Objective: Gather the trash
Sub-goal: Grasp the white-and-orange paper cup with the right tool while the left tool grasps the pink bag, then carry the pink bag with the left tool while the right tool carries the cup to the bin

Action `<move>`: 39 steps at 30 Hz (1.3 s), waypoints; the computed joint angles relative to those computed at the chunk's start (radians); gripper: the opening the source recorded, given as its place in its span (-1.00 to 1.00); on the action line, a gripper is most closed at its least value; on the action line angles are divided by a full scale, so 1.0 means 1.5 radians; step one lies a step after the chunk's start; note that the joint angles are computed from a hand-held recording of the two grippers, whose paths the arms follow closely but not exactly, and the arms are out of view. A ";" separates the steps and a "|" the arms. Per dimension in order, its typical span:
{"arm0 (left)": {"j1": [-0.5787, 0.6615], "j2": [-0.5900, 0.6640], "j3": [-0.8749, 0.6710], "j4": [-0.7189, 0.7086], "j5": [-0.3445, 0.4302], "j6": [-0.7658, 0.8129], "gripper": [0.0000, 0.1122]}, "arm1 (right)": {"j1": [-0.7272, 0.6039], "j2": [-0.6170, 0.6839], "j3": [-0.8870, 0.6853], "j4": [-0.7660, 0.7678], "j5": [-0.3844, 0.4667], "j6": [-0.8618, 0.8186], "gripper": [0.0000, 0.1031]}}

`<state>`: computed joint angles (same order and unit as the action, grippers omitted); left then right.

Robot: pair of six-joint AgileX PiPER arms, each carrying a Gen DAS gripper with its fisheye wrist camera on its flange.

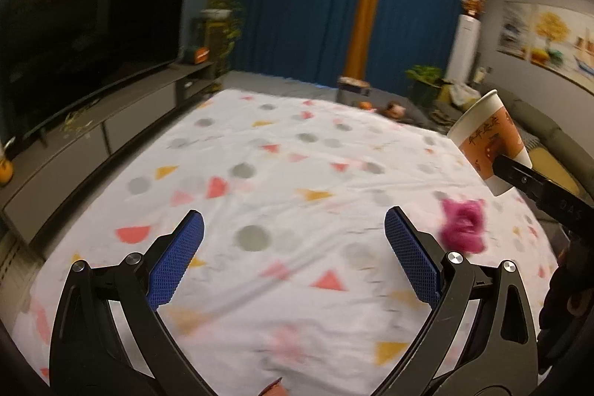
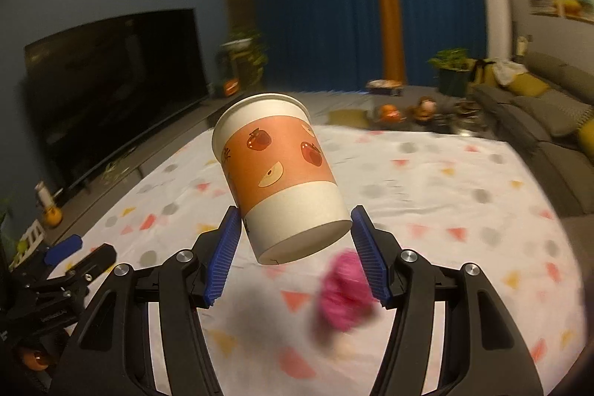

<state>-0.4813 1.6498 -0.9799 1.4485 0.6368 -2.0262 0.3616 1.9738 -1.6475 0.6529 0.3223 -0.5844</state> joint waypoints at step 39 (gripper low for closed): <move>-0.074 0.360 -0.553 -0.467 0.001 0.566 -0.73 | -0.264 -0.204 0.319 0.544 0.039 -0.528 0.16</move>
<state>-0.5919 2.1897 -1.8097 0.7487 0.6380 -1.1775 -0.0343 1.6684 -1.1695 1.4685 0.3805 -1.3767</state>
